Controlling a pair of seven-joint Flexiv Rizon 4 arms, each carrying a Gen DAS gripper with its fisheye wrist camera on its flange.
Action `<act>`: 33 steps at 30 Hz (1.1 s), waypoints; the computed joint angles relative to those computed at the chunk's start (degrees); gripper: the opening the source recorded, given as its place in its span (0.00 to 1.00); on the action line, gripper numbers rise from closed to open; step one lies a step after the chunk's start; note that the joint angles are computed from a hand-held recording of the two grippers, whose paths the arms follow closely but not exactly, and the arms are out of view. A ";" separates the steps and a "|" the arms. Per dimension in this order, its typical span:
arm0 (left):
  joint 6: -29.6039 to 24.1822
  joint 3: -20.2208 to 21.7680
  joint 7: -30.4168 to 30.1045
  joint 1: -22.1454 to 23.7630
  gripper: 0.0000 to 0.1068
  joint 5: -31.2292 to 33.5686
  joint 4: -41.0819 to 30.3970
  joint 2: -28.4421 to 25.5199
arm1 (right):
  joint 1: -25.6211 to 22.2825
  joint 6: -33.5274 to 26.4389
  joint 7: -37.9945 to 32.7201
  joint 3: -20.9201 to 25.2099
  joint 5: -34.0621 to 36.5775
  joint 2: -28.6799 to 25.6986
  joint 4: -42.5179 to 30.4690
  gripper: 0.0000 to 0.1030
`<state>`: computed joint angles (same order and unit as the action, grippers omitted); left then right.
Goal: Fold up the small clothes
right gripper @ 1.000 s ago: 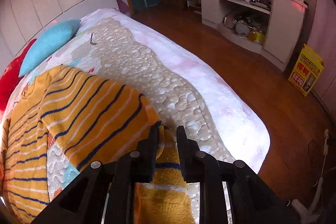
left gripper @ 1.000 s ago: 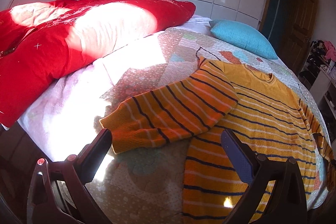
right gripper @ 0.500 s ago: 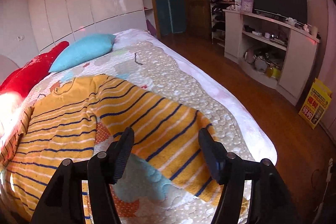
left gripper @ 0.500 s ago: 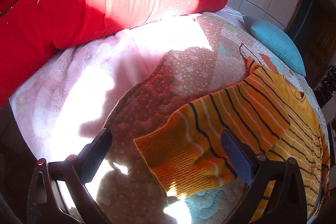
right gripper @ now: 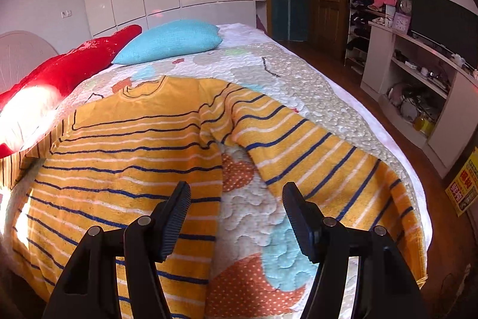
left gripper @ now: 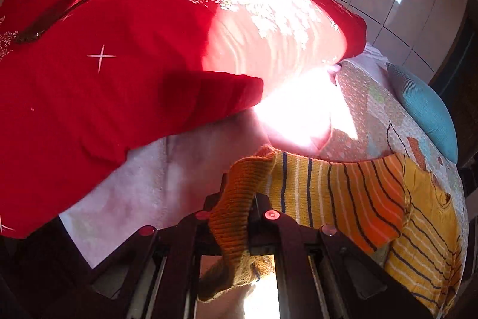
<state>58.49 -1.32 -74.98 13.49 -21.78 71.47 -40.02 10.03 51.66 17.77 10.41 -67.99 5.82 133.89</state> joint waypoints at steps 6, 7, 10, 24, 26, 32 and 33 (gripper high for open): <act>0.09 -1.91 3.86 -0.24 0.06 0.35 -1.06 1.65 | -0.52 5.35 2.45 -1.22 -2.34 -2.01 -0.22 0.65; 0.03 -3.43 5.77 -0.24 0.06 -0.76 -0.03 2.58 | -0.76 6.08 3.03 -1.39 -3.06 -1.91 0.00 0.65; 0.04 -7.94 12.10 -1.32 0.06 -5.07 3.82 5.62 | -1.50 7.15 5.04 -1.41 -4.79 -0.54 1.22 0.65; -14.23 -15.69 23.59 -21.92 0.06 -13.22 5.90 5.27 | -7.18 8.26 11.73 0.81 -2.34 14.33 14.01 0.65; -15.03 -15.14 23.18 -24.37 0.12 -12.61 5.78 4.32 | -7.78 8.46 11.74 1.25 -0.70 16.19 15.61 0.65; -20.99 -15.37 24.57 -22.54 0.44 -17.44 8.85 5.61 | -10.45 12.71 13.22 0.99 -1.92 17.06 16.94 0.65; -20.28 -15.31 26.30 -21.80 0.48 -18.95 10.71 7.01 | -11.15 14.36 14.17 0.45 -3.98 16.03 16.30 0.65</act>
<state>38.21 -16.63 -48.69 -8.31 -40.73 82.17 -33.01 -1.11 66.02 31.94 10.86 -71.96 21.85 150.18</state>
